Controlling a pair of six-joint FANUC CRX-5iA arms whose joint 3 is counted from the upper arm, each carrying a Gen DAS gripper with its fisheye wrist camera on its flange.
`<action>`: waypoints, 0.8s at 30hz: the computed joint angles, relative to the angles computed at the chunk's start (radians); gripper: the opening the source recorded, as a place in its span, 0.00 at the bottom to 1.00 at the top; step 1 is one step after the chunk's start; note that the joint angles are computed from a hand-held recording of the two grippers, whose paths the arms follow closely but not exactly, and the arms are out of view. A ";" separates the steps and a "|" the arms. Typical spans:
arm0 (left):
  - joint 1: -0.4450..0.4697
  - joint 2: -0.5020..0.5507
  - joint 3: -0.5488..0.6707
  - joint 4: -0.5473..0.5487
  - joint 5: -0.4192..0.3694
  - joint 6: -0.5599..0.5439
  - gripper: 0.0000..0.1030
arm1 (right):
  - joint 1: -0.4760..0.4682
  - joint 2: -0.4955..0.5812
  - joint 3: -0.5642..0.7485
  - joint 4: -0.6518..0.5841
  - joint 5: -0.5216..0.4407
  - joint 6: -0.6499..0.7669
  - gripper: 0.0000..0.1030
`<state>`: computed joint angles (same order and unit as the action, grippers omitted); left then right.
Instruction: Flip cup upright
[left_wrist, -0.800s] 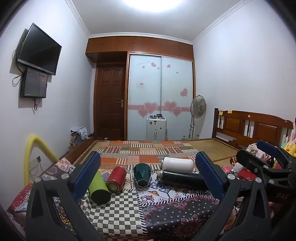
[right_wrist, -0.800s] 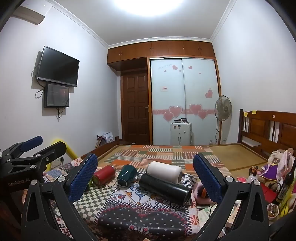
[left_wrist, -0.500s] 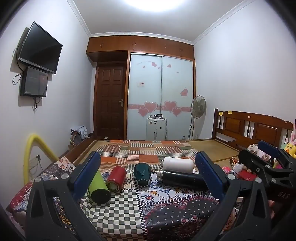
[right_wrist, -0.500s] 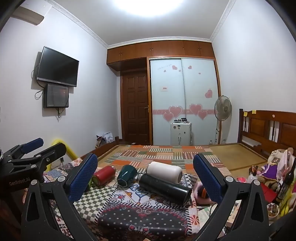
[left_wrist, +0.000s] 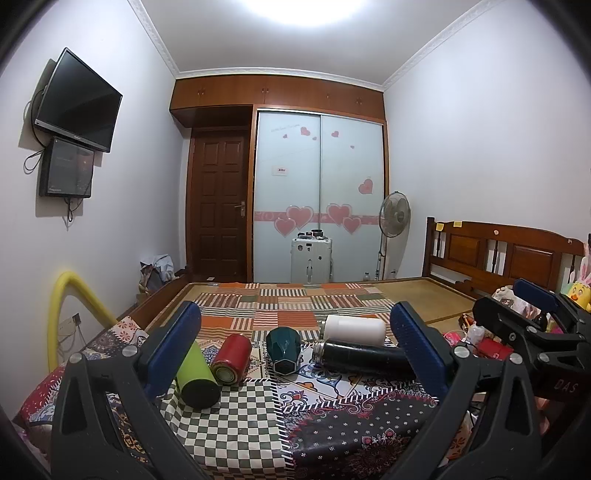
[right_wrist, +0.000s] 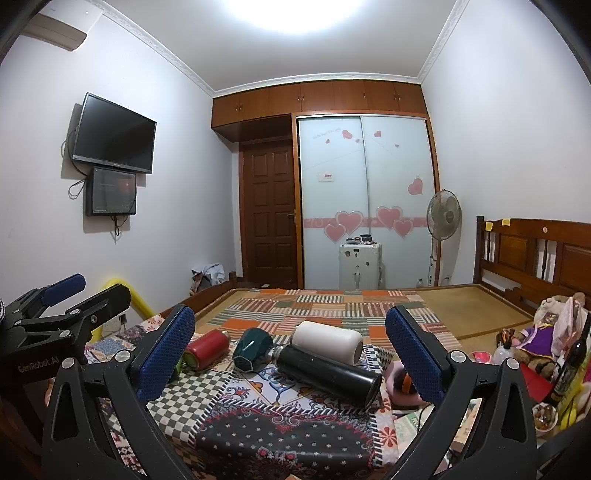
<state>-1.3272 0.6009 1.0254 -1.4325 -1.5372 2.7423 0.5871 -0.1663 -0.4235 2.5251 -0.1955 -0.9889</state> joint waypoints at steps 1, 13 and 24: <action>-0.001 -0.001 -0.001 -0.001 0.000 0.001 1.00 | 0.000 0.000 0.000 0.000 0.000 0.000 1.00; -0.003 -0.001 -0.001 -0.005 -0.001 0.002 1.00 | -0.008 -0.004 0.002 0.028 0.009 -0.027 1.00; -0.004 -0.003 -0.006 -0.012 -0.001 -0.001 1.00 | -0.014 -0.006 0.005 0.049 0.017 -0.046 1.00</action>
